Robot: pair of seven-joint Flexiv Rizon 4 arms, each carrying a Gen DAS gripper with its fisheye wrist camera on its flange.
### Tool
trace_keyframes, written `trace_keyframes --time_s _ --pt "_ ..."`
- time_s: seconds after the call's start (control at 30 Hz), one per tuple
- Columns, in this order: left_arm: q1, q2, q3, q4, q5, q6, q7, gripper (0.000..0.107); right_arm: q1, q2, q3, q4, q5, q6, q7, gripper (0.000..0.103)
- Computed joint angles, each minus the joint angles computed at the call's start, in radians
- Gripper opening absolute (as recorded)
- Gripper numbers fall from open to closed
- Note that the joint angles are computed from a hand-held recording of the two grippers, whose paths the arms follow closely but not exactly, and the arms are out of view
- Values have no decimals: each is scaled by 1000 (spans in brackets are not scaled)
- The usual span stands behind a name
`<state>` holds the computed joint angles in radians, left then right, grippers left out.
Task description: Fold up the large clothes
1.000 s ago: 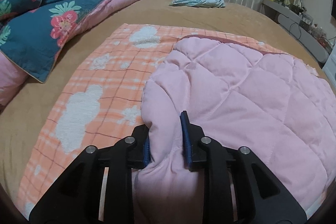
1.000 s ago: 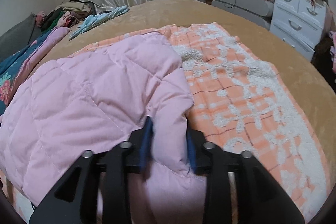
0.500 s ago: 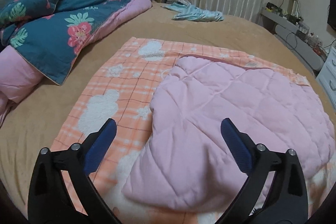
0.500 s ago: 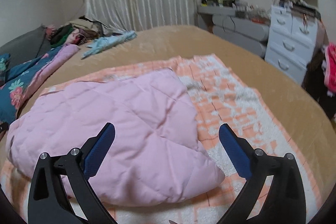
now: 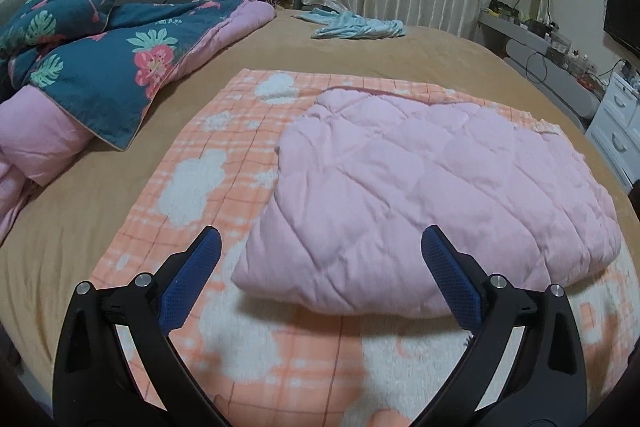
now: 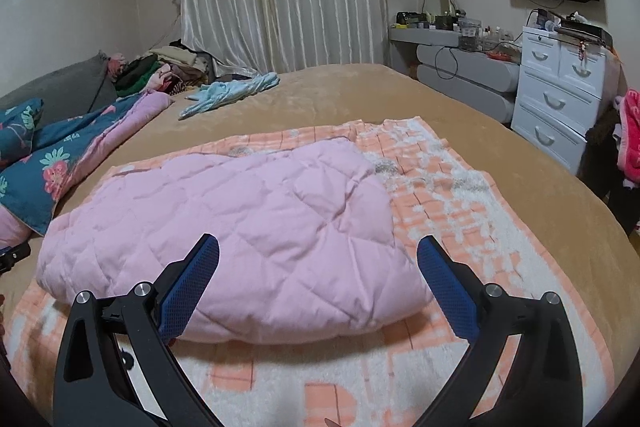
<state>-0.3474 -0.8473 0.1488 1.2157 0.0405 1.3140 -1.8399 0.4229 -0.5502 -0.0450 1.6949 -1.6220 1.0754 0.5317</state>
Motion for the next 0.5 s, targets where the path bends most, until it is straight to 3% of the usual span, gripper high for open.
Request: trace_keyframes --time_s 0.27,0.5 --pt "-11 18 3 53 2 -11 -28 94 3 11 18 53 37 -25 62 99" --pt "32 -7 -75 52 -68 -62 -30 94 -11 -27 7 62 151 41 74 99"
